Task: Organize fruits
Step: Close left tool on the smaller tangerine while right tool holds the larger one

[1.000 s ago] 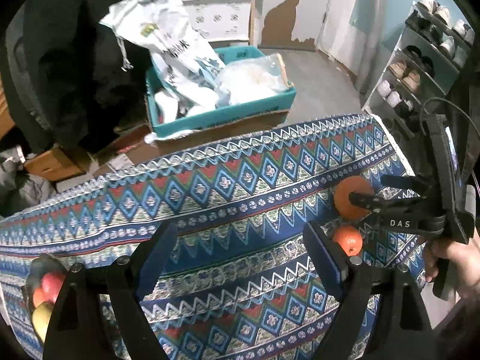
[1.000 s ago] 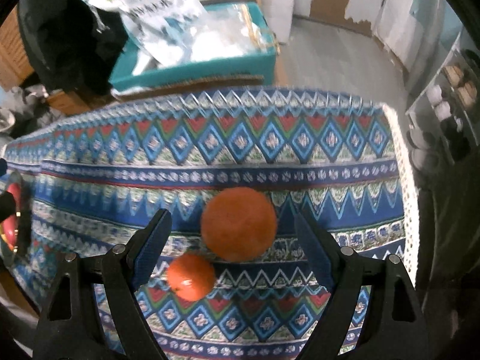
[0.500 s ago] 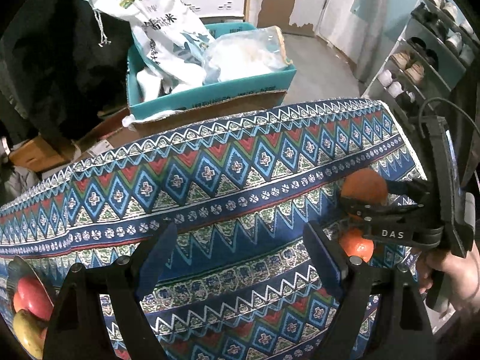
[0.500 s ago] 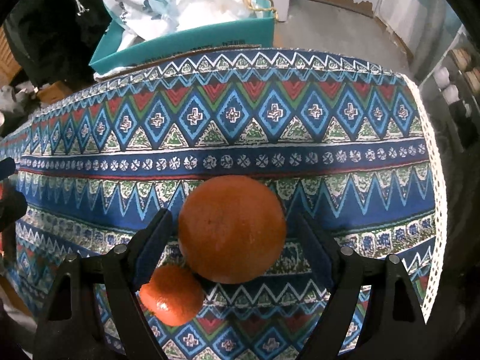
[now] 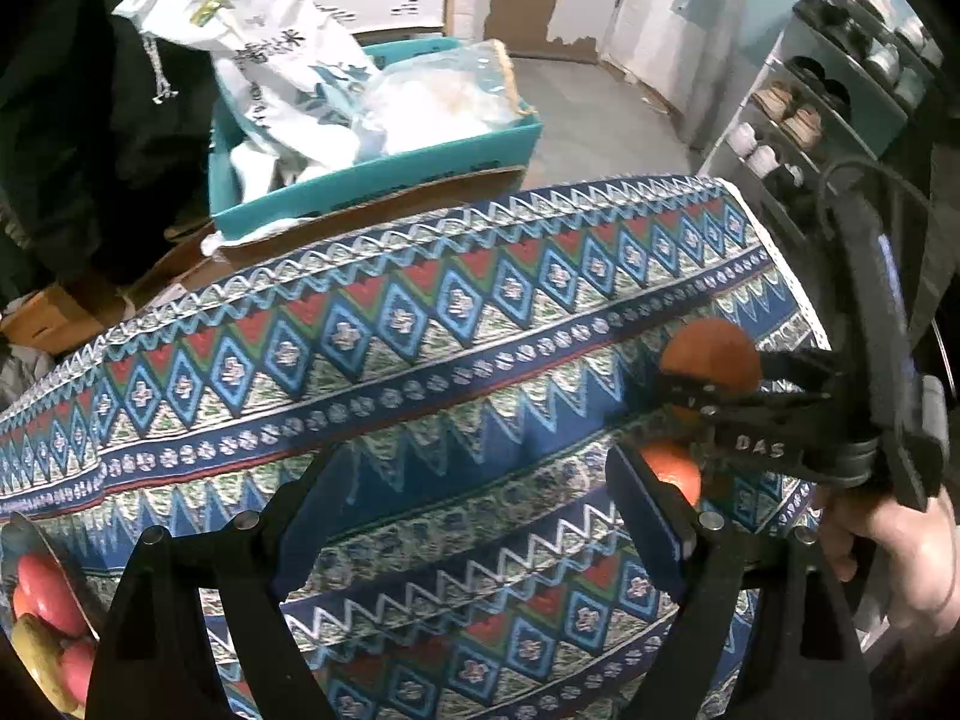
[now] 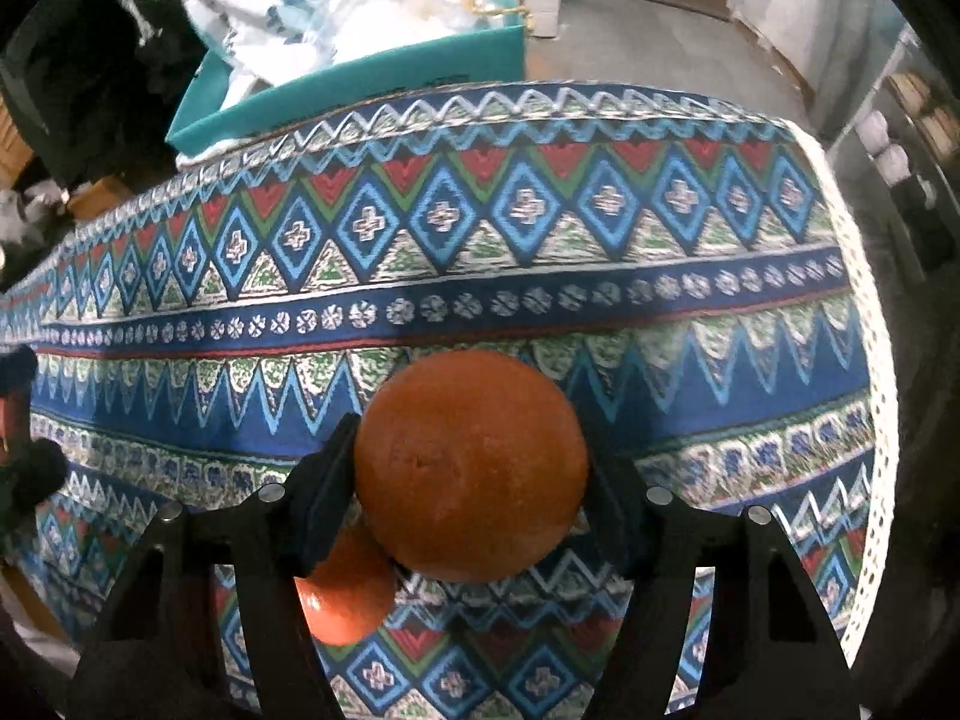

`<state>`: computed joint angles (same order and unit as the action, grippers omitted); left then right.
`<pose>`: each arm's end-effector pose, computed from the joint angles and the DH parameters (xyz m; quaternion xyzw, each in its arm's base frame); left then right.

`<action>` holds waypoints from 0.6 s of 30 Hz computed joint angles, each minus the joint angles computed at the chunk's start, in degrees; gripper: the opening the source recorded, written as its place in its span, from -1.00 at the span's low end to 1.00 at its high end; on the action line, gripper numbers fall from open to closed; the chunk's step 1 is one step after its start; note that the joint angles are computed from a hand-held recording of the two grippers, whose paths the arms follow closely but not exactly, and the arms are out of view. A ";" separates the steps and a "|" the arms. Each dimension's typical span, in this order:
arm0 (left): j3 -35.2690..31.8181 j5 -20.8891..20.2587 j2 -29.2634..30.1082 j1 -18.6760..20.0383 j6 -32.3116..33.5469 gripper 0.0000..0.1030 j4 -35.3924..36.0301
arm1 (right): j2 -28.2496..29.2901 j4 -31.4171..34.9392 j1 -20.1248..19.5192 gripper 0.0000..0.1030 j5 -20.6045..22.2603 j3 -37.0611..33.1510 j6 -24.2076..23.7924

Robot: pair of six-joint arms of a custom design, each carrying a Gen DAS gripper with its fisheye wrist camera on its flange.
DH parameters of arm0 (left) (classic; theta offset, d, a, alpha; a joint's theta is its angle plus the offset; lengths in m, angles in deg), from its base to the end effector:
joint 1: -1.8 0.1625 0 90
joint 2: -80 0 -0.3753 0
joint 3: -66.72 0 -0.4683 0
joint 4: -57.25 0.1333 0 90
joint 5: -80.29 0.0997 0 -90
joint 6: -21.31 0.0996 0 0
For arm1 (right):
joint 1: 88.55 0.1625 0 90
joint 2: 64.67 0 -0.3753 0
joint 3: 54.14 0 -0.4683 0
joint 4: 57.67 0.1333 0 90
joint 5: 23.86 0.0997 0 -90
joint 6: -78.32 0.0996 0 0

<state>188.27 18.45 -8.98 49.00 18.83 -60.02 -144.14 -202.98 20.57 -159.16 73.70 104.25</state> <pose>-0.2023 -0.4839 0.1890 0.3445 0.9057 -0.0522 0.2416 0.2186 -0.4398 0.1240 -0.0780 -0.9182 0.1989 0.3337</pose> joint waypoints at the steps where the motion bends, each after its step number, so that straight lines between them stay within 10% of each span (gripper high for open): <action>1: 0.27 -0.16 0.02 -0.26 -0.06 0.69 0.01 | -0.78 0.27 0.28 0.32 -0.39 0.45 0.50; 18: 5.68 -3.52 1.26 -5.67 0.91 0.69 -0.91 | -16.38 7.27 3.46 0.33 -2.86 10.18 9.57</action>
